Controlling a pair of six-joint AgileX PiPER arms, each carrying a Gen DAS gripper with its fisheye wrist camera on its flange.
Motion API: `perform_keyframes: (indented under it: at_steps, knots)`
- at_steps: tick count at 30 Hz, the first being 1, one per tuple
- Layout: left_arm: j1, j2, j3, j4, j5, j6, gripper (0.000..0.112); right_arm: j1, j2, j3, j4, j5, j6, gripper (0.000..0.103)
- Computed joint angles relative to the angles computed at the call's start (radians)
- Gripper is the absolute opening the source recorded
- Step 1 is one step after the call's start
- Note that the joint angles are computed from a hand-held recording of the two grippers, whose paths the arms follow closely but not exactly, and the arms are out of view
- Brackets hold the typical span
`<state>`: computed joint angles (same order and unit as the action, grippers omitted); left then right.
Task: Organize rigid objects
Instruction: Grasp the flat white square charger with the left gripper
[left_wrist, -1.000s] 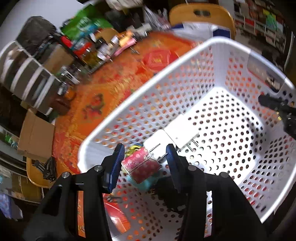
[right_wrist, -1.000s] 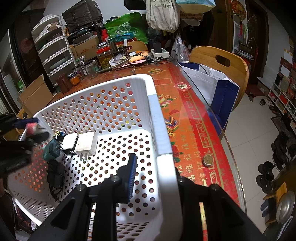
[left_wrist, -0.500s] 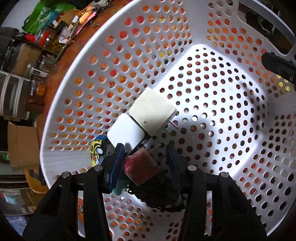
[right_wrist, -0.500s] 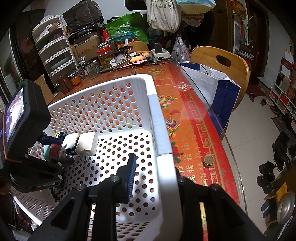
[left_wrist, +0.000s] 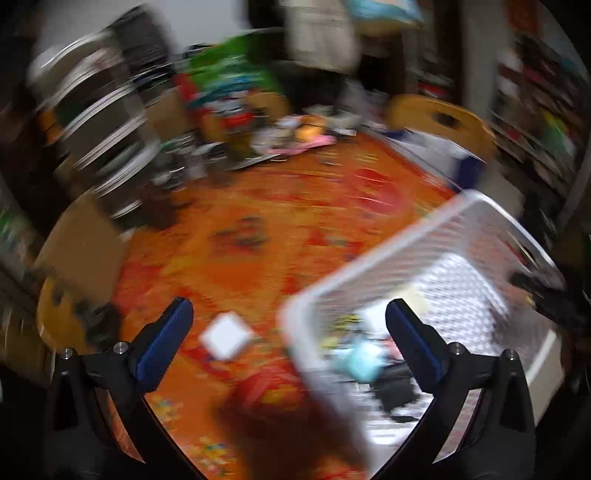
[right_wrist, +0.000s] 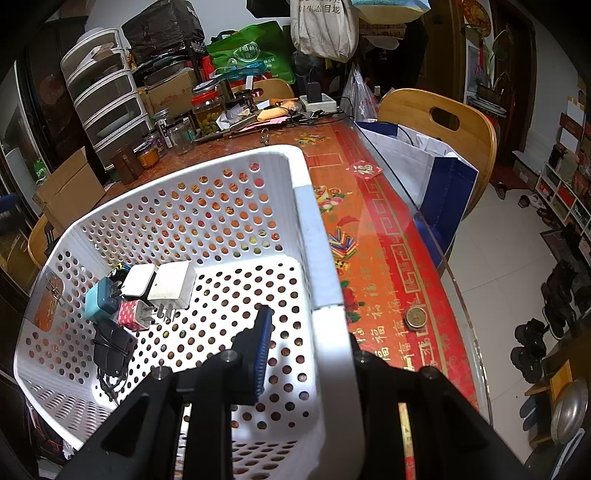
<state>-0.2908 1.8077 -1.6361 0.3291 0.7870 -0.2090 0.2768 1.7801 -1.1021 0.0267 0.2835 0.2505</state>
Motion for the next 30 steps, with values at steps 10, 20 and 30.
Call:
perform_keyframes:
  at_steps: [10,20,30]
  knots:
    - [0.322,0.165,0.113,-0.073,-0.269,0.008,0.103,0.005,0.003,-0.003,-0.02,0.004,0.013,0.025]
    - [0.275,0.446,-0.007,0.027,-0.364,-0.109,0.103,0.012,0.008,-0.011,-0.074,0.012,0.068,0.025]
    - [0.263,0.505,-0.054,-0.008,-0.354,-0.071,0.103,0.01,0.011,-0.01,-0.097,0.009,0.091,0.025]
